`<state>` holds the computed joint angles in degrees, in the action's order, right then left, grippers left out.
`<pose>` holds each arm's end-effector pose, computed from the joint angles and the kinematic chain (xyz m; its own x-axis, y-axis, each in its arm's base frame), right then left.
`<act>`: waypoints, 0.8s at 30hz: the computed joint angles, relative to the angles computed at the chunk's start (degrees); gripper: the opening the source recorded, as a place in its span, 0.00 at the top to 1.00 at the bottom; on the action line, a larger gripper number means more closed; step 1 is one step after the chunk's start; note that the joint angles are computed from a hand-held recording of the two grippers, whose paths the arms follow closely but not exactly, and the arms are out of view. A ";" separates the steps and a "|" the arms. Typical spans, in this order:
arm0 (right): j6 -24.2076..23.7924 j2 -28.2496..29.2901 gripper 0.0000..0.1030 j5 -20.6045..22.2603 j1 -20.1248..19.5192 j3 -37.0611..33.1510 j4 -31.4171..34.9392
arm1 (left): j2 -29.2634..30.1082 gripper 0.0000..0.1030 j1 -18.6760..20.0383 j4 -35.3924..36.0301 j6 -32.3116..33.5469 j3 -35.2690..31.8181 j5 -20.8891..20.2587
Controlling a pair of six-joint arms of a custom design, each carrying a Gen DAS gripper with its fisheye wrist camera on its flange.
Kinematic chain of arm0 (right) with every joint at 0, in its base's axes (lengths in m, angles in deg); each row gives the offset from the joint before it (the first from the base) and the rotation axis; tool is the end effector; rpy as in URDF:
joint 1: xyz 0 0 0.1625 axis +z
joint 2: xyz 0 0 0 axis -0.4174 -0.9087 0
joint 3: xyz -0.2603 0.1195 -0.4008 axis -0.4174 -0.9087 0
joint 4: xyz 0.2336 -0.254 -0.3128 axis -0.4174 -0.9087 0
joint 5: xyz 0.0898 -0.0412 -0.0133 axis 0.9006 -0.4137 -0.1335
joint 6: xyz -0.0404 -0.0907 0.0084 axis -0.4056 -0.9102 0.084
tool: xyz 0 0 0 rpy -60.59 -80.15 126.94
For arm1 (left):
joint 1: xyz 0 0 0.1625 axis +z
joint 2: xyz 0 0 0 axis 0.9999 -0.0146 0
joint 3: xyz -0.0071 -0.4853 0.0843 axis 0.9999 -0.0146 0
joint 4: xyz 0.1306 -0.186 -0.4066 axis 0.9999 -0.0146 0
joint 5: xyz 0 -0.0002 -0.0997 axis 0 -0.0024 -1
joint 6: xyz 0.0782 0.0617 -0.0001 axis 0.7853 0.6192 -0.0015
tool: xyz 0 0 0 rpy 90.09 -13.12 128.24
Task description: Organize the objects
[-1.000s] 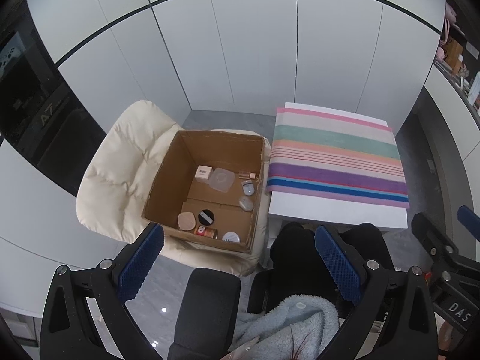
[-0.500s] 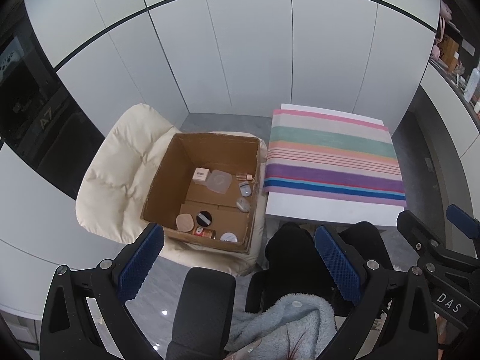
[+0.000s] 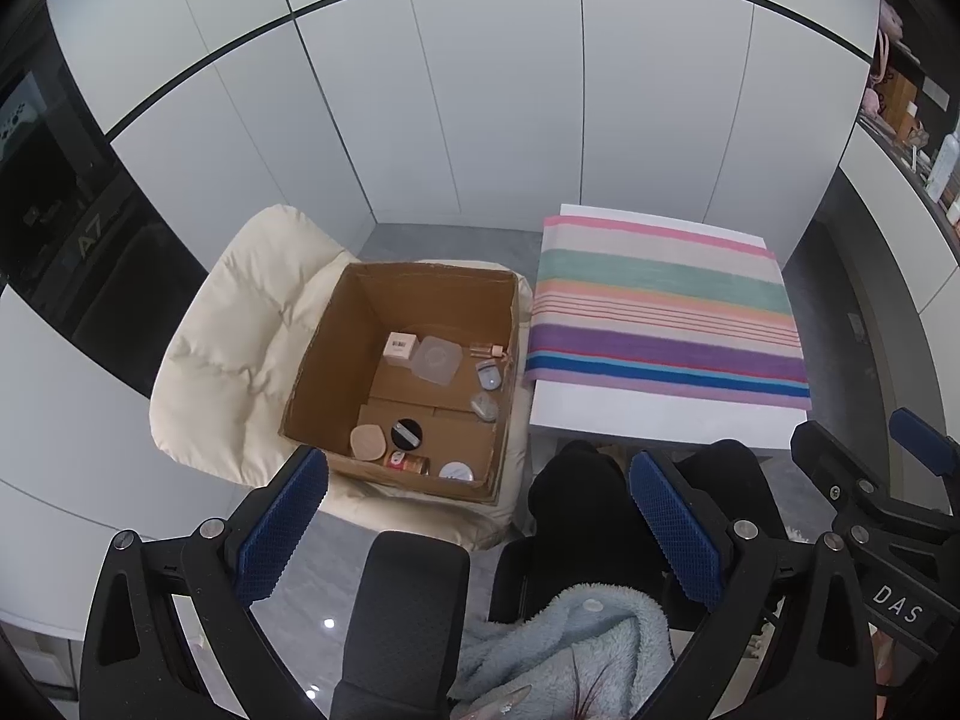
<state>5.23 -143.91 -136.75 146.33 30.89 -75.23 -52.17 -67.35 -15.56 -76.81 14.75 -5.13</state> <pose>0.3251 -0.4220 0.4523 -0.7819 0.1674 0.6005 -0.2342 0.8138 -0.5319 -0.5389 -0.4361 0.2711 -0.6027 0.0930 -0.7925 0.4559 0.8552 -0.2464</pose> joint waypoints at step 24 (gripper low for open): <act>-0.01 -0.20 0.00 0.41 -0.05 0.61 -0.12 | -0.07 0.01 -0.17 -0.48 -0.08 0.33 -1.36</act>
